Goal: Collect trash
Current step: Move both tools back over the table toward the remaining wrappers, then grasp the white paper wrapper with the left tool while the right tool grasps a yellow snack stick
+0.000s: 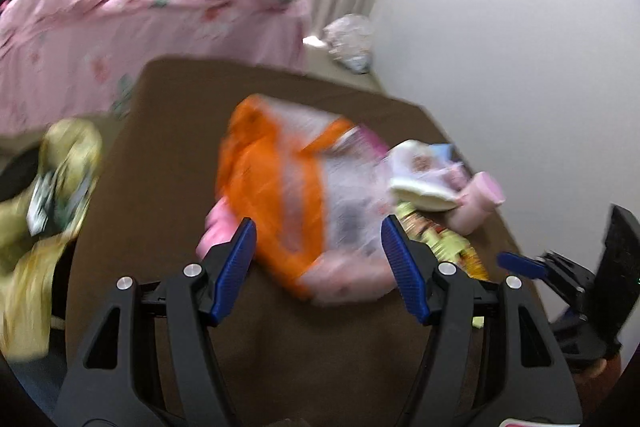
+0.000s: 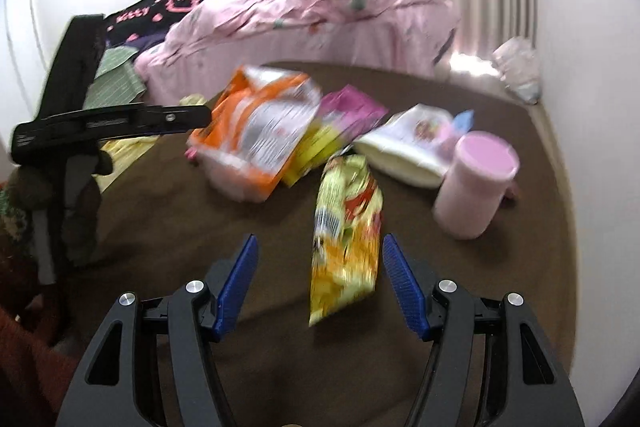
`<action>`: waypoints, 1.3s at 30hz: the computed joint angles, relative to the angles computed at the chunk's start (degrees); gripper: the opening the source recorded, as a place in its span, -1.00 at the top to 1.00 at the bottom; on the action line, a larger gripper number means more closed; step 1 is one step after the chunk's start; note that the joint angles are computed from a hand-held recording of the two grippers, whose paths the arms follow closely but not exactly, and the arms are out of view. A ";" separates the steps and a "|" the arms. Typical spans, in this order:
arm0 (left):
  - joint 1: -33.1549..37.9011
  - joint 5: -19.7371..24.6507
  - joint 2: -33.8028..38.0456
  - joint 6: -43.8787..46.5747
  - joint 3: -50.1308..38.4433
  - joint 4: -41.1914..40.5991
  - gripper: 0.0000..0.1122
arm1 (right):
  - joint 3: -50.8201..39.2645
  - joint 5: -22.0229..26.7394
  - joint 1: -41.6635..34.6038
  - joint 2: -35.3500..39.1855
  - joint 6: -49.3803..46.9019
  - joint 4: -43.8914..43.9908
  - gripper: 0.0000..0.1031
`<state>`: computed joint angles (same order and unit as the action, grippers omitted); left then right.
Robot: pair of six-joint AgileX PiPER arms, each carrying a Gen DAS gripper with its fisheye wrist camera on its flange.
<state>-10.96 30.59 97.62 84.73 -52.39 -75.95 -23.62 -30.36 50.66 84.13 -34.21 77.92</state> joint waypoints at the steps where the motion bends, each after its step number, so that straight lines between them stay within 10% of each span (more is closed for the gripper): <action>1: -0.77 0.51 0.22 1.03 -1.30 -0.53 -0.17 | -0.67 1.39 -2.14 0.98 1.00 -2.71 -0.17; 6: -7.42 3.74 7.28 -6.96 -15.24 8.75 -0.40 | -2.56 6.56 -9.08 6.97 9.21 -13.58 0.42; 21: -21.60 25.16 42.68 -51.85 -71.09 48.66 -0.34 | 13.53 -7.06 14.34 -3.83 20.91 5.01 0.50; 31: -21.95 11.90 26.85 -43.42 -39.78 50.98 -0.16 | 13.14 -11.48 17.59 -4.77 15.27 11.60 0.43; 39: -19.65 6.25 21.76 -36.68 -30.83 42.02 -0.16 | 14.99 -18.48 25.22 -9.01 14.39 19.90 0.36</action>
<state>-30.61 36.84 119.38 48.05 -83.22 -33.93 -8.63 -48.84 75.89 75.11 -19.82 97.82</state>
